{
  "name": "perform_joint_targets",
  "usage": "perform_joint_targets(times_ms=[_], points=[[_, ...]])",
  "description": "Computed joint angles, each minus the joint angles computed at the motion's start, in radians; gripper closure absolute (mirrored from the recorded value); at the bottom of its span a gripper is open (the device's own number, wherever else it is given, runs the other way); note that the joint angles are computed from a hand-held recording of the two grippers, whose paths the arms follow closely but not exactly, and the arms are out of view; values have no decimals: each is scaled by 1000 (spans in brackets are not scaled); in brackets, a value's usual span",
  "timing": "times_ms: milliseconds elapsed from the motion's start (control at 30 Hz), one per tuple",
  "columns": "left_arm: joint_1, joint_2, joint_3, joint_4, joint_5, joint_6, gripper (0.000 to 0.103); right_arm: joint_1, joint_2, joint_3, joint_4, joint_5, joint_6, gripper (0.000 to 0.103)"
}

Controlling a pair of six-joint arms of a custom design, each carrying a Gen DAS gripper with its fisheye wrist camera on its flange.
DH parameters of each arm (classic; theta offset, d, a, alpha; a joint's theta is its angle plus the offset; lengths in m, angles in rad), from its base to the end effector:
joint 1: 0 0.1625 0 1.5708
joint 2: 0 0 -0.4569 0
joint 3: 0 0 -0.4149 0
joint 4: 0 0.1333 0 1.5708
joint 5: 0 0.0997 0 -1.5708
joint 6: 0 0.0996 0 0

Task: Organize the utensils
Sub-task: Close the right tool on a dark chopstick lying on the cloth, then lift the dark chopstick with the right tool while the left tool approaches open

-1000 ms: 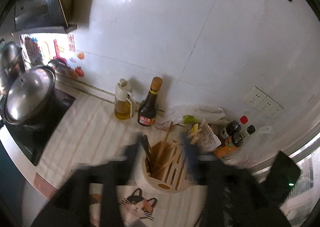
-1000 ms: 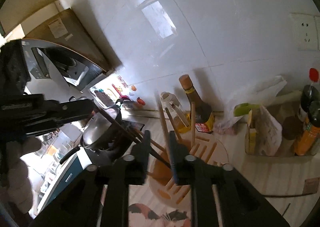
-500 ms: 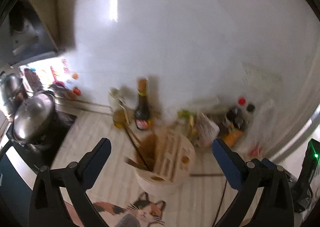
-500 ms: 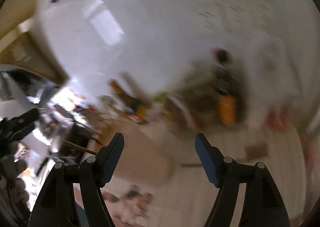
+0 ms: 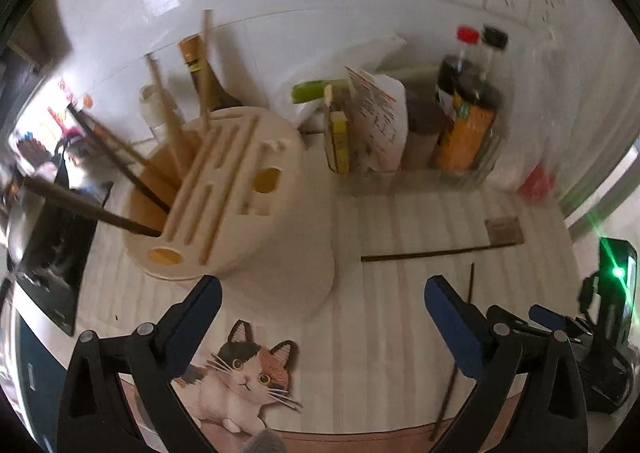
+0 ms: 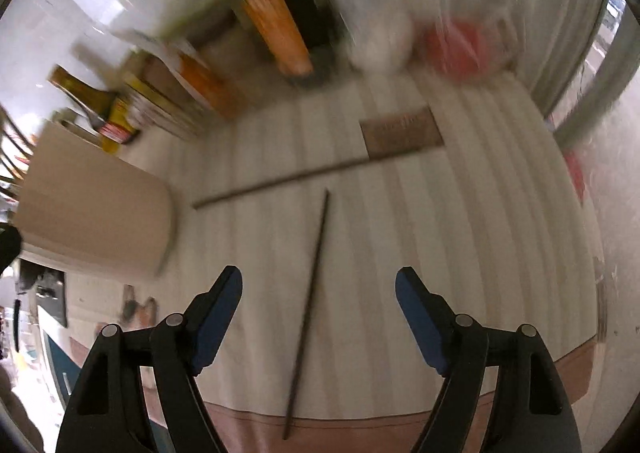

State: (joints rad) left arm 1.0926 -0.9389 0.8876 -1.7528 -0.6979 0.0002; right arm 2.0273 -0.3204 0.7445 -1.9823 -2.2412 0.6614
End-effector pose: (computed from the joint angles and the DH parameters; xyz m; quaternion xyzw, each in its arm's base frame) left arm -0.1802 -0.8032 0.5132 0.1655 0.8861 -0.2019 0.3829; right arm 0.4655 -0.7858 0.0564 -0.0945 -0.9396 0.1694 0.2820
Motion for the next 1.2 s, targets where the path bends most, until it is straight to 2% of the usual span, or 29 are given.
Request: perform_joint_targets(times_ms=[133,233,300,333,400,533,633,733,867,1033,1100,1200], points=[[-18,-4,67,-69,93,70,0,-15,38,-37,75,4,34,35],[-27,0,100,-142,139,139,0,-16,86,-106,159,-11,40,49],[-33,2,112,-180,157,177,0,-17,129,-175,253,-19,41,63],[-35,5,110,-184,159,183,0,-12,143,-193,265,-49,28,66],[-37,11,102,-186,158,187,0,-4,174,-252,338,-85,20,94],[-47,15,112,-238,166,230,0,-10,131,-190,315,-80,-11,96],[-60,20,133,-302,160,300,0,-27,52,-72,265,-69,-15,98],[-71,41,146,-327,147,390,0,-53,-42,52,223,-85,25,98],[-69,104,168,-374,139,579,0,-87,-132,148,191,-101,96,98],[-44,202,82,-220,78,659,1,-121,-206,214,173,-95,154,98],[-36,231,68,-202,73,708,6,-130,-226,231,165,-87,163,98],[-25,272,19,-123,56,737,8,-140,-238,237,156,-71,170,98]])
